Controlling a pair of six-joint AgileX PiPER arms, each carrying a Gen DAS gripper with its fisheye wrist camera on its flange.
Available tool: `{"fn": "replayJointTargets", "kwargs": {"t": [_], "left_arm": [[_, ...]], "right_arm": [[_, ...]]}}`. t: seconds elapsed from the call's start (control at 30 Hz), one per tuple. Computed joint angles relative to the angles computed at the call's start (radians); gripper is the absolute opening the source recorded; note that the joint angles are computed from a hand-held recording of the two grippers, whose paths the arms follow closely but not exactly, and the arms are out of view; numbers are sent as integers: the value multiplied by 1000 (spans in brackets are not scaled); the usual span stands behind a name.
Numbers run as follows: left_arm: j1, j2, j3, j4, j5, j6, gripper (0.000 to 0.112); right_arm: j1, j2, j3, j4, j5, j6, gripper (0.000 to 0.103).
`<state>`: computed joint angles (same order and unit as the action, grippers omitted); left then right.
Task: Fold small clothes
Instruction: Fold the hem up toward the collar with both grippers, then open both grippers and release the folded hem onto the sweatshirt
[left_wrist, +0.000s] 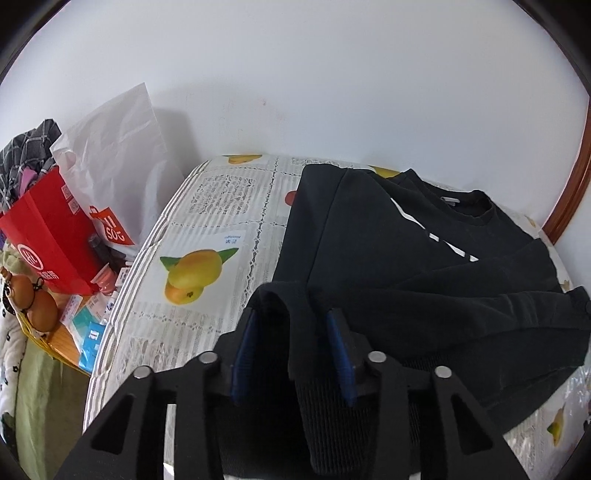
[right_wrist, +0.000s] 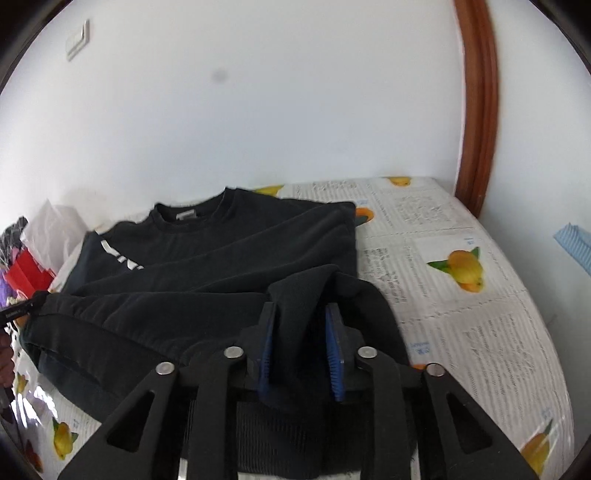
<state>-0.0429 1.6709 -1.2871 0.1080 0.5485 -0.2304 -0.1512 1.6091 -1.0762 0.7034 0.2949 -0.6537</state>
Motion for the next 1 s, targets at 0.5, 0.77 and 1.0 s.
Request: {"fn": "replayJointTargets", "kwargs": {"t": [0.5,0.77,1.0], "left_arm": [[150,-233,333,-327,-25,368,62],[175,-123,308,-545,-25,518,62],[165,-104,289,-537,-39,463,27]], "right_arm": [[-182,-45,194,269,72,-255,46],[-193,7,171,329,103,-273,47],[-145,-33,196,214,35,-240,17]]}}
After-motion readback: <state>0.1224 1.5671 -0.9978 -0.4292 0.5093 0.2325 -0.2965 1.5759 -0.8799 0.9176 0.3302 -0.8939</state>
